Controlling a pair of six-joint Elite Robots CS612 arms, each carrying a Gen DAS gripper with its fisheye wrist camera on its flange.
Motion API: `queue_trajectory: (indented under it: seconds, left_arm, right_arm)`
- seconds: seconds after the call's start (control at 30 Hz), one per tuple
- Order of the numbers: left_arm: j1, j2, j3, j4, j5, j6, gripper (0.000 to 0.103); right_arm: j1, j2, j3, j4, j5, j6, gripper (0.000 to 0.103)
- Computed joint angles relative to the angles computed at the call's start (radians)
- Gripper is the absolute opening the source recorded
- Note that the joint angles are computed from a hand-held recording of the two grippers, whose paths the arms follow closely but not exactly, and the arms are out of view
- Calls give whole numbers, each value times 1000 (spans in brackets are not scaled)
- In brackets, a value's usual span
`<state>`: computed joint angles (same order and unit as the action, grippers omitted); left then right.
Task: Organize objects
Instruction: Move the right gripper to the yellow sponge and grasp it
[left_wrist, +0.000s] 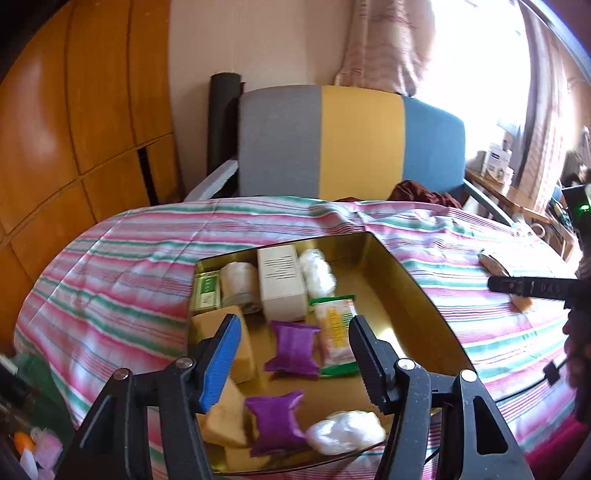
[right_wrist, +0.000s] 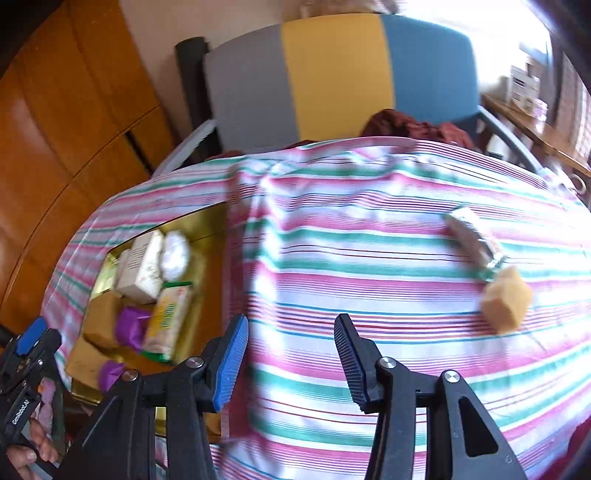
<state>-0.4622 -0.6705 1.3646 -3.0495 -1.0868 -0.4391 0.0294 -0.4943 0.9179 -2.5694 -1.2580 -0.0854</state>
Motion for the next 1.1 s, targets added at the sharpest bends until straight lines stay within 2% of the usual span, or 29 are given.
queue_trajectory:
  seconds: [0.27, 0.4, 0.8, 0.87, 0.97, 1.07, 1.1]
  left_arm:
    - [-17, 34, -75, 33, -42, 80, 62]
    - [-26, 54, -116, 51, -69, 120, 63]
    - [-42, 99, -204, 107, -134, 188, 64]
    - [-44, 105, -215, 117, -141, 193, 64]
    - [-45, 113, -235, 138, -157, 193, 64]
    - [-49, 122, -253, 153, -169, 200, 64]
    - [-50, 124, -257, 156, -173, 202, 64]
  right_arm:
    - [-59, -3, 3, -30, -78, 112, 51]
    - [-85, 3, -8, -29, -104, 169, 57]
    - [-141, 60, -99, 88, -141, 339, 61]
    - [-144, 70, -114, 109, -137, 353, 61]
    - [-146, 92, -149, 148, -112, 362, 69]
    - [-150, 115, -190, 178, -58, 384, 72]
    - [-152, 127, -213, 203, -28, 396, 77]
